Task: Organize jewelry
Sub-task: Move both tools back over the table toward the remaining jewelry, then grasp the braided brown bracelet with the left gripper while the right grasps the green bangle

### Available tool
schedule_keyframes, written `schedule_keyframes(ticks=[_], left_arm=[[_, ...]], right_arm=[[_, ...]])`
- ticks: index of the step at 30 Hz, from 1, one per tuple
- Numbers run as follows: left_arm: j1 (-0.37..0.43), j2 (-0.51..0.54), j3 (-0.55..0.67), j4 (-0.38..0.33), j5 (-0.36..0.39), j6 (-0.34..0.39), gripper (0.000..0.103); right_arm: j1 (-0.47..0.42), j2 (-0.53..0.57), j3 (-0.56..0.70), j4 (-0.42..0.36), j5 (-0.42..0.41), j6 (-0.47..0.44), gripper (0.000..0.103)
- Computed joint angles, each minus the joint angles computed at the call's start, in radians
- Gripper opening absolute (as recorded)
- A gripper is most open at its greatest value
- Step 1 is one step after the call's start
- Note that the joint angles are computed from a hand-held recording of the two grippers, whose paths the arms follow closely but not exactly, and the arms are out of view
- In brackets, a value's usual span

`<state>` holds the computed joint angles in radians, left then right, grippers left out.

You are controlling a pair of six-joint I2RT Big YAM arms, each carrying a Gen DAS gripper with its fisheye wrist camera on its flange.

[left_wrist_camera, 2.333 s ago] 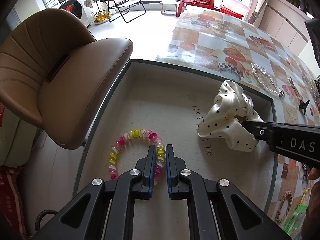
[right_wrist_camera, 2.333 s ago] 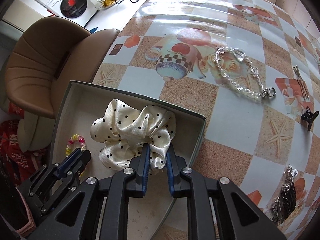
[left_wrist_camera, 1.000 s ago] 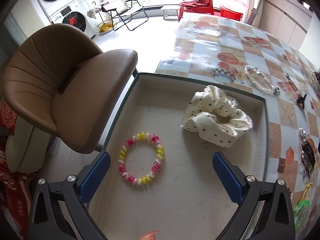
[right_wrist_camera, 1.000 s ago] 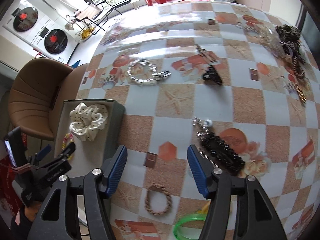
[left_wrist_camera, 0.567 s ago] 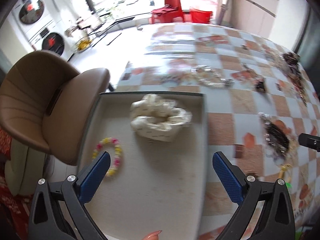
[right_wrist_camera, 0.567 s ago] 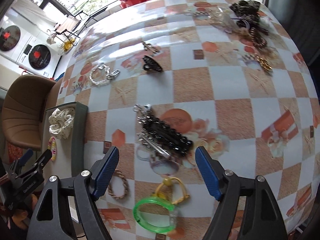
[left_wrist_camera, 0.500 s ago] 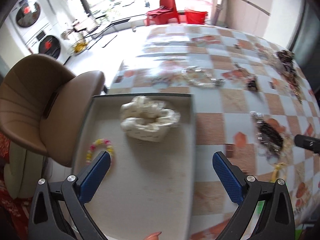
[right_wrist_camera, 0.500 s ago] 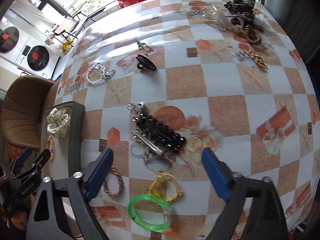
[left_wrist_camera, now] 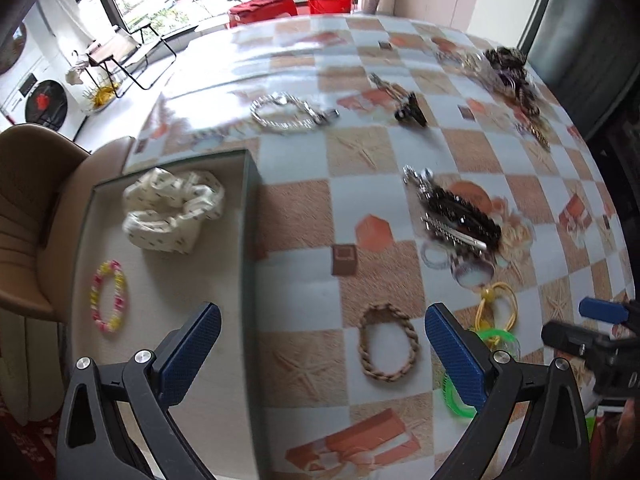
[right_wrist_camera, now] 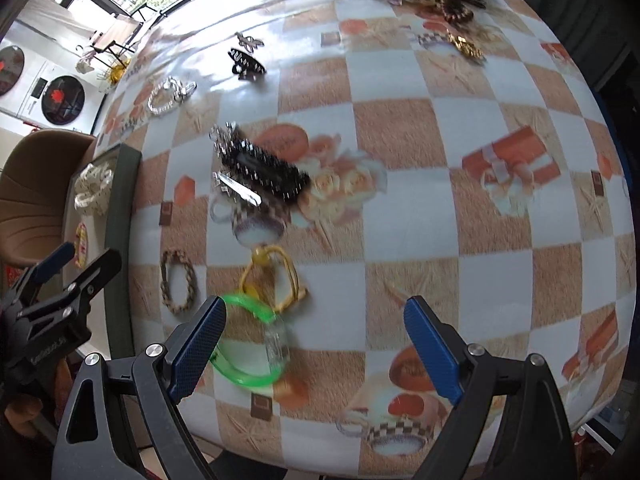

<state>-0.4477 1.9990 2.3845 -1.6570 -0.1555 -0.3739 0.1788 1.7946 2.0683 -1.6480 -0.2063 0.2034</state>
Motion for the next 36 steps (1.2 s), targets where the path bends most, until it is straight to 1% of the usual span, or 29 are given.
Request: schedule_keyframes(ticks=[4,7,11,14,15,16,17,18,22,23,24,25,26,28,29,31,32,33,34,35,36], left_arm=[[-0.006,0.009,-0.019,-0.004,0.017,-0.014,0.103],[-0.010,0.015,-0.029,-0.005,0.021,-0.018,0.103],[-0.016,0.014,-0.053,0.008,0.023,-0.012,0.103],[-0.018,0.024,-0.054,0.004,0.019,-0.014,0.103],[-0.019,0.025,-0.057,0.003,0.018,-0.013,0.102],[-0.019,0.026,-0.059,0.001,0.016,-0.015,0.095],[-0.018,0.028,-0.059,-0.005,0.014,-0.016,0.094],[-0.017,0.030,-0.060,-0.012,0.016,-0.020,0.094],[-0.013,0.016,-0.096,0.002,0.019,-0.026,0.093],[-0.014,0.014,-0.103,0.005,0.020,-0.023,0.092],[-0.016,0.017,-0.104,0.003,0.018,-0.020,0.082],[-0.014,0.023,-0.099,-0.002,0.026,-0.013,0.079],[-0.014,0.018,-0.110,0.012,0.034,-0.014,0.079],[-0.014,0.020,-0.108,0.015,0.036,-0.015,0.079],[-0.015,0.022,-0.105,0.015,0.037,-0.015,0.078],[-0.017,0.020,-0.109,0.021,0.042,-0.011,0.072],[-0.020,0.021,-0.107,0.022,0.041,-0.006,0.070],[-0.022,0.016,-0.112,0.026,0.041,0.001,0.065],[-0.024,0.014,-0.114,0.027,0.045,0.008,0.060],[-0.027,0.013,-0.112,0.027,0.047,0.013,0.058],[-0.029,0.016,-0.106,0.025,0.051,0.017,0.053]], right_arm=[[-0.002,-0.024,-0.058,0.006,-0.012,0.014,0.092],[0.004,-0.040,-0.090,0.014,-0.010,0.009,0.092],[0.017,-0.049,-0.116,0.027,-0.004,-0.001,0.092],[0.025,-0.052,-0.133,0.033,-0.007,-0.001,0.092],[0.027,-0.053,-0.137,0.035,-0.006,-0.001,0.092],[0.031,-0.056,-0.145,0.039,-0.002,-0.002,0.092],[0.035,-0.059,-0.151,0.042,0.003,-0.004,0.092],[0.038,-0.060,-0.155,0.045,0.009,-0.006,0.092],[0.049,-0.055,-0.158,0.052,0.036,-0.004,0.092],[0.050,-0.056,-0.161,0.055,0.042,-0.003,0.092],[0.054,-0.054,-0.161,0.057,0.052,-0.003,0.092],[0.058,-0.052,-0.161,0.060,0.063,-0.005,0.092],[0.063,-0.050,-0.161,0.063,0.071,-0.007,0.092],[0.077,-0.045,-0.159,0.066,0.090,-0.012,0.089],[0.083,-0.044,-0.160,0.068,0.105,-0.016,0.084],[0.099,-0.046,-0.164,0.079,0.141,-0.031,0.080],[0.107,-0.047,-0.165,0.082,0.158,-0.037,0.075],[0.115,-0.047,-0.164,0.083,0.175,-0.040,0.070],[0.123,-0.047,-0.163,0.084,0.189,-0.043,0.068],[0.129,-0.047,-0.164,0.086,0.203,-0.047,0.063],[0.135,-0.046,-0.162,0.087,0.216,-0.050,0.058]])
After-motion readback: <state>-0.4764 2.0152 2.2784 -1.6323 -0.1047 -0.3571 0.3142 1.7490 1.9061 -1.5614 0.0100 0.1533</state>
